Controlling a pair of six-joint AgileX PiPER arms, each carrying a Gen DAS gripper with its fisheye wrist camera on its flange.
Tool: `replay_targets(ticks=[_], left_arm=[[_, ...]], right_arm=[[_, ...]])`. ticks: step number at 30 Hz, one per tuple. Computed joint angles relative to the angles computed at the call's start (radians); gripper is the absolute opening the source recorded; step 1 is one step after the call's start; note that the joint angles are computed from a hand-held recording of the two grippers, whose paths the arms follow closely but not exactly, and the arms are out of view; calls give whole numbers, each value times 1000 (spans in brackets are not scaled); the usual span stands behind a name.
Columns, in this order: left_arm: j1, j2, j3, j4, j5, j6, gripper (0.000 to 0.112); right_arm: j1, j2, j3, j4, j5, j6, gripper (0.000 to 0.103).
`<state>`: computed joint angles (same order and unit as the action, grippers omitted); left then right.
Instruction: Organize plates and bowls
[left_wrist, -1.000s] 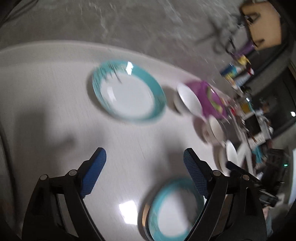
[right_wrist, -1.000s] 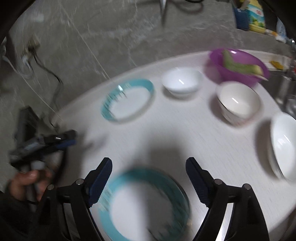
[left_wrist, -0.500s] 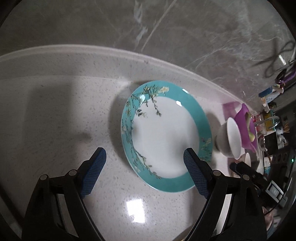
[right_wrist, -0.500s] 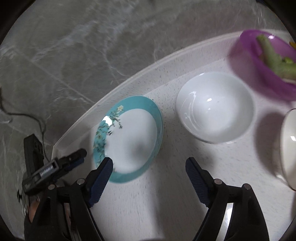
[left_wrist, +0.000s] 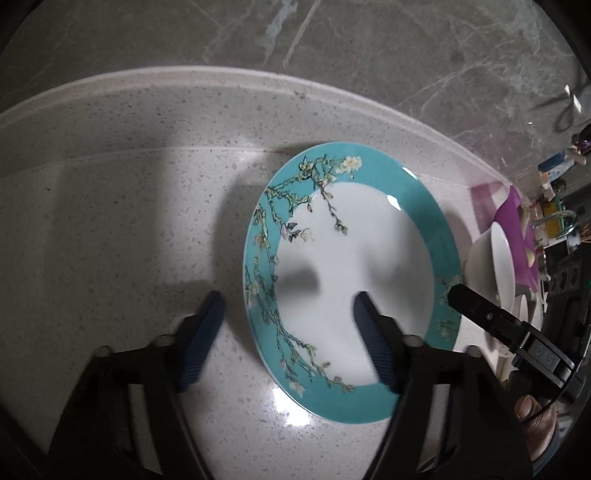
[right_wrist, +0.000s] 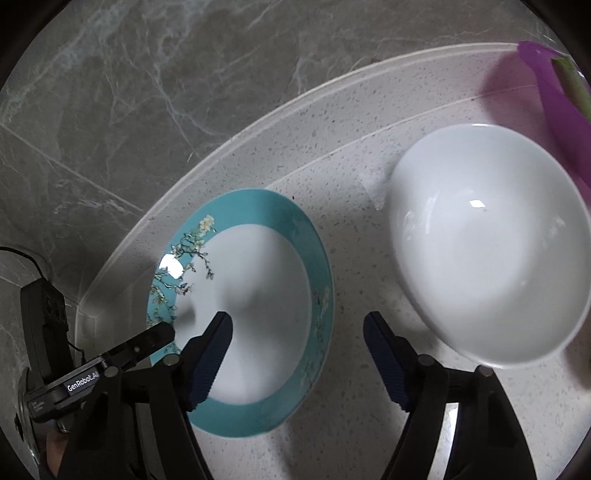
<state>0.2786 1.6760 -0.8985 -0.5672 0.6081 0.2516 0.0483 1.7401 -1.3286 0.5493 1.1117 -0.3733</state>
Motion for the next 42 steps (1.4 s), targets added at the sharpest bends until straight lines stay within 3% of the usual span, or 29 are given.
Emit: replay_targets(ticks=[2,6,7,11,16,19,21,29,42], left_arm=[[-11,11,-4,23,-23,-22,49],[-27,30,-26,55,-24,-39,45],[-38,37,-32,68,-27,-47,37],[-51,45,-37,98,-43,-70,30],[-60,70,-70,117,-38,-91,25],[-66,67,-67,134,-50,-110,21],[-64,70,-68,135,-55,-117,16],[-73,67,-62,147,-76,-134,15],[-47,-57,68,143,-115,-108,15]], right_arm=[[11,10,-2,-7,-4,0,66],[16,15,10,-10,-29,-3,64],[18,16,8,-14,-30,-2,64],[36,24,0,-30,-31,-10,43],[65,28,3,-46,-67,13,36],[68,28,-2,-87,-76,18,16],[61,32,-2,-73,-73,-3,16],[64,14,13,-85,-84,-25,16],[65,-70,84,-72,-100,-79,15]])
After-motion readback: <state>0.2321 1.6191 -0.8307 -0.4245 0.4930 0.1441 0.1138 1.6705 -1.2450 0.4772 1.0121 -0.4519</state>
